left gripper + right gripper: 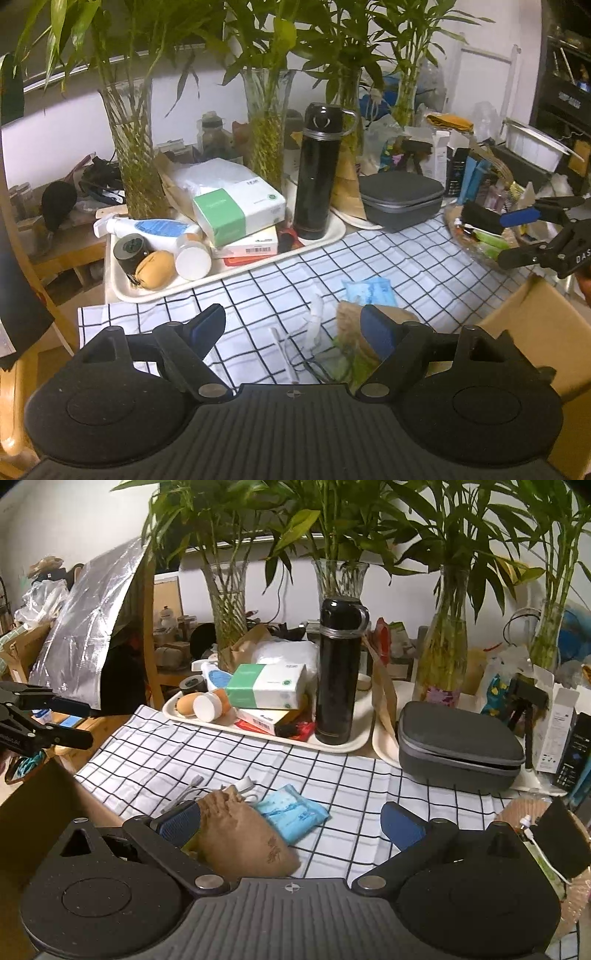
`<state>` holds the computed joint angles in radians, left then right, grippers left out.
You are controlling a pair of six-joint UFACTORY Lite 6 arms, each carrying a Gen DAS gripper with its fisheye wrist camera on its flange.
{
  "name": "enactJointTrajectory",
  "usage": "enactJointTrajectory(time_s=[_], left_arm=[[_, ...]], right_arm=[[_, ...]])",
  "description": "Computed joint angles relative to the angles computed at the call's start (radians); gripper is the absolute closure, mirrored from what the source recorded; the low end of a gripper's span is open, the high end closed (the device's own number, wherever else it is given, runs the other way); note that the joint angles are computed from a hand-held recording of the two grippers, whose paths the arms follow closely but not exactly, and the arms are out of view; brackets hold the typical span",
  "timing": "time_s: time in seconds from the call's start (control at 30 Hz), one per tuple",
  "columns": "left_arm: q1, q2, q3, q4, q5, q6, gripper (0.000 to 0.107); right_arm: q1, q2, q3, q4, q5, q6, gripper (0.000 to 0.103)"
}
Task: Organize soft objects
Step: 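Move both grippers back over the grid cloth toward the burlap pouch, then lower the right gripper onto the burlap drawstring pouch and close on it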
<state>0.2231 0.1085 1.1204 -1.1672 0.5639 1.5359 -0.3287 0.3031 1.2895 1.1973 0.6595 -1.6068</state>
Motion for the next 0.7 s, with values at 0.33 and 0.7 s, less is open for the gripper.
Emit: enactJointTrajectory(time_s=[0.33, 0.7], left_arm=[[-0.015, 0.13, 0.124, 0.074, -0.022, -0.049, 0.027], [-0.022, 0.246, 0.237, 0.154, -0.018, -0.111, 0.027]], right_arm=[[0.02, 0.147, 0.151, -0.064, -0.007, 0.062, 0.0], [0.059, 0.321, 0.355, -0.176, 0.033, 0.158, 0.0]])
